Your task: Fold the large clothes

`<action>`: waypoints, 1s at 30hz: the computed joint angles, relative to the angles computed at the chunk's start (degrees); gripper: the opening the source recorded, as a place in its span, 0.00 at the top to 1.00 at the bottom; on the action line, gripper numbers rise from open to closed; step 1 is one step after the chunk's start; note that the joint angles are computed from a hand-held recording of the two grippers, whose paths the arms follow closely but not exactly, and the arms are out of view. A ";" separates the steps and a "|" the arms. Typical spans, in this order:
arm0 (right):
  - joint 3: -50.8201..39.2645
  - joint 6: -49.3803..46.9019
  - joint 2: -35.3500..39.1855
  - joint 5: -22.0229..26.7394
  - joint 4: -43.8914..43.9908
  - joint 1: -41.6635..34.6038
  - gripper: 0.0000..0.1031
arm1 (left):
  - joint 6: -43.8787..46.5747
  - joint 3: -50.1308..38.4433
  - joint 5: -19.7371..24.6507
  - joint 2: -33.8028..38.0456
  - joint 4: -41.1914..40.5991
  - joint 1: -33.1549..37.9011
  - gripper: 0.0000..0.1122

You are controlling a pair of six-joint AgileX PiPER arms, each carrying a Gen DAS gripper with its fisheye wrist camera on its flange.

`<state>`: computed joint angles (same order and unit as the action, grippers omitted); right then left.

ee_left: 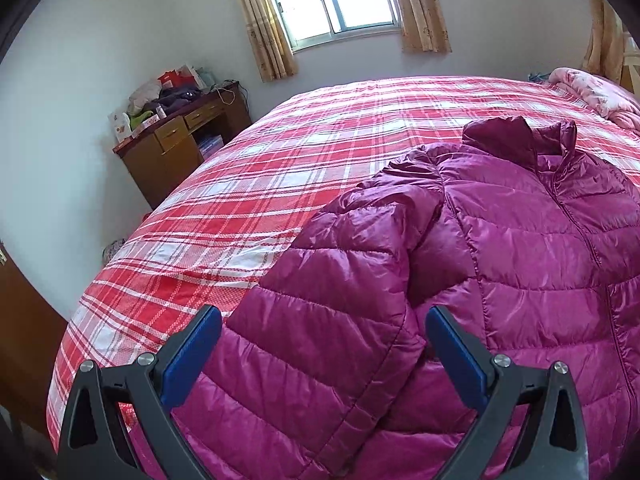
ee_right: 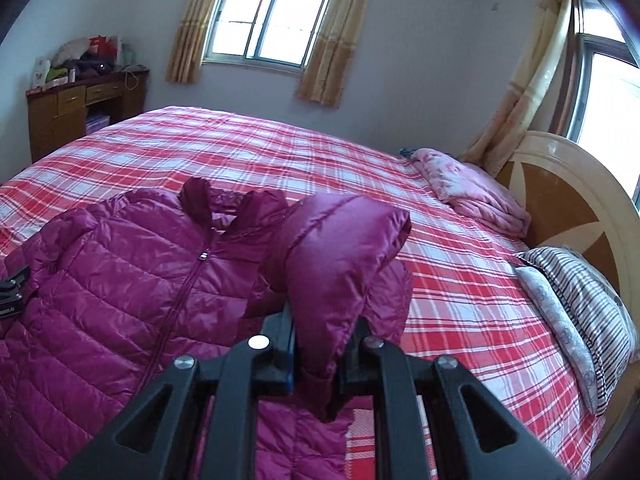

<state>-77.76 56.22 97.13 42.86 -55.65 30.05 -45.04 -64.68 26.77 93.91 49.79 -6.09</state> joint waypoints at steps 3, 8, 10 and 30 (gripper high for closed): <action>-0.76 -0.10 2.57 -1.79 1.25 0.87 0.84 | -0.54 -0.58 0.41 0.88 1.23 -0.22 0.09; -1.52 -0.21 5.84 -4.75 3.85 1.98 0.84 | -1.51 -1.56 1.10 2.05 2.87 -0.30 0.09; -1.92 0.16 7.29 -5.67 4.60 2.64 0.84 | -1.96 -1.66 1.28 2.46 3.49 -0.34 0.09; 14.76 2.29 -3.57 -23.92 2.94 5.41 0.27 | 7.56 -6.68 4.30 1.69 -6.44 -2.35 0.09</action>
